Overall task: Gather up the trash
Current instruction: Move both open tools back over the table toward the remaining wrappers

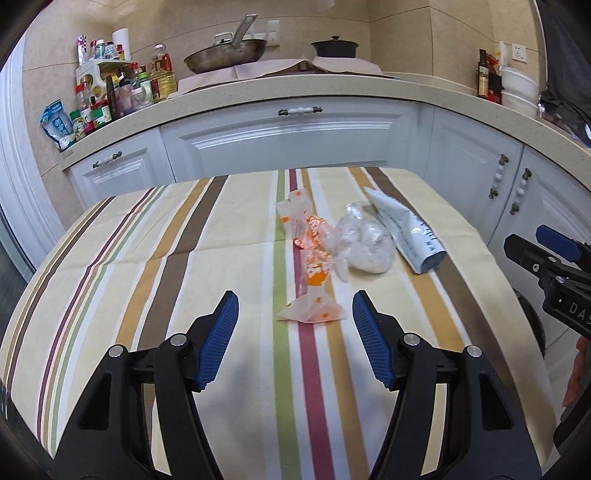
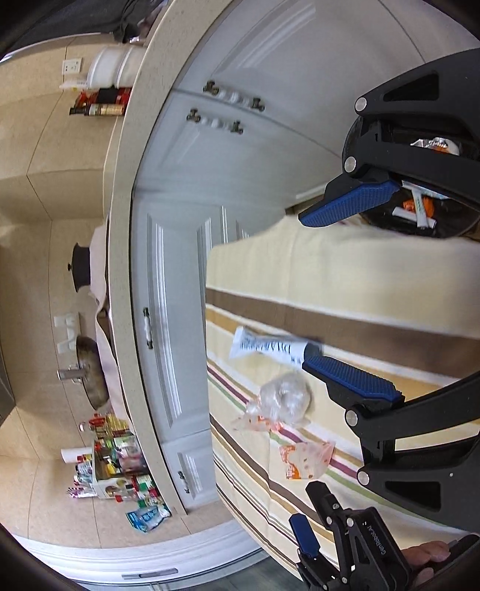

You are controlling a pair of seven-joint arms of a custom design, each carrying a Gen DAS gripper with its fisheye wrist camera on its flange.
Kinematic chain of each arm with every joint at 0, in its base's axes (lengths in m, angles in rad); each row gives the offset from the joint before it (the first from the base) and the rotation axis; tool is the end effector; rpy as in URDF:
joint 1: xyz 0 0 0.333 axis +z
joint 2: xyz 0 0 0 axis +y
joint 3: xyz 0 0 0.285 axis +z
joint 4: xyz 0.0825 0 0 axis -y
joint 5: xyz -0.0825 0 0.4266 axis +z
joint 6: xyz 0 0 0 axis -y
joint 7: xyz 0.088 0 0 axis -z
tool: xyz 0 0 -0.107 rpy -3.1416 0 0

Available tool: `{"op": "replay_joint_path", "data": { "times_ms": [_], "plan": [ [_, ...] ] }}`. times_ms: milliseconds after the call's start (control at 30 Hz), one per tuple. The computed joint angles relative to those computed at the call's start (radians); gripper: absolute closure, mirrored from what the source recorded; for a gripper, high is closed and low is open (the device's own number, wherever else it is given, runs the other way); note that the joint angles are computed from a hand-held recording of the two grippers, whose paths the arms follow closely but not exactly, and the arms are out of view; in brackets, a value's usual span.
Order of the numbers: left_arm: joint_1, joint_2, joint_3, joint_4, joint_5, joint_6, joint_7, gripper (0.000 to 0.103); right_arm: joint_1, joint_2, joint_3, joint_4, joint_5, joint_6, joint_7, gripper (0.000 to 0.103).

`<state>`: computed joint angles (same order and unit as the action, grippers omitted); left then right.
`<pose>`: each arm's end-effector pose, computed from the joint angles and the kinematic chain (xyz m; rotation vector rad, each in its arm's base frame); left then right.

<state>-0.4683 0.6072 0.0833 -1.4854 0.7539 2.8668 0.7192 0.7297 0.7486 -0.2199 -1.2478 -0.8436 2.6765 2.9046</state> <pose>0.6955 -0.3362 0.3502 -1.5043 1.8776 -0.7998 0.6675 0.4565 0.3536 -1.5758 1.6847 -0.7998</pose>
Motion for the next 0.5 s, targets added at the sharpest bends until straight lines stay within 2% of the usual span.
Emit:
{"op": "replay_joint_path", "data": {
  "times_ms": [267, 400, 467, 500],
  "plan": [
    [0.032, 0.094, -0.049, 0.126, -0.090, -0.056, 0.127, 0.034, -0.014, 0.045, 0.015, 0.057, 0.064, 0.005, -0.063, 0.032],
    [0.063, 0.162, -0.101, 0.222, -0.198, -0.110, 0.242, 0.034, -0.012, 0.047, 0.008, 0.058, 0.081, 0.009, -0.074, 0.031],
    [0.064, 0.184, -0.102, 0.253, -0.236, -0.129, 0.270, 0.039, -0.011, 0.050, 0.005, 0.060, 0.087, 0.009, -0.076, 0.031],
    [0.064, 0.187, -0.100, 0.258, -0.250, -0.131, 0.277, 0.048, -0.010, 0.052, 0.005, 0.064, 0.090, 0.008, -0.079, 0.030]
  ]
}}
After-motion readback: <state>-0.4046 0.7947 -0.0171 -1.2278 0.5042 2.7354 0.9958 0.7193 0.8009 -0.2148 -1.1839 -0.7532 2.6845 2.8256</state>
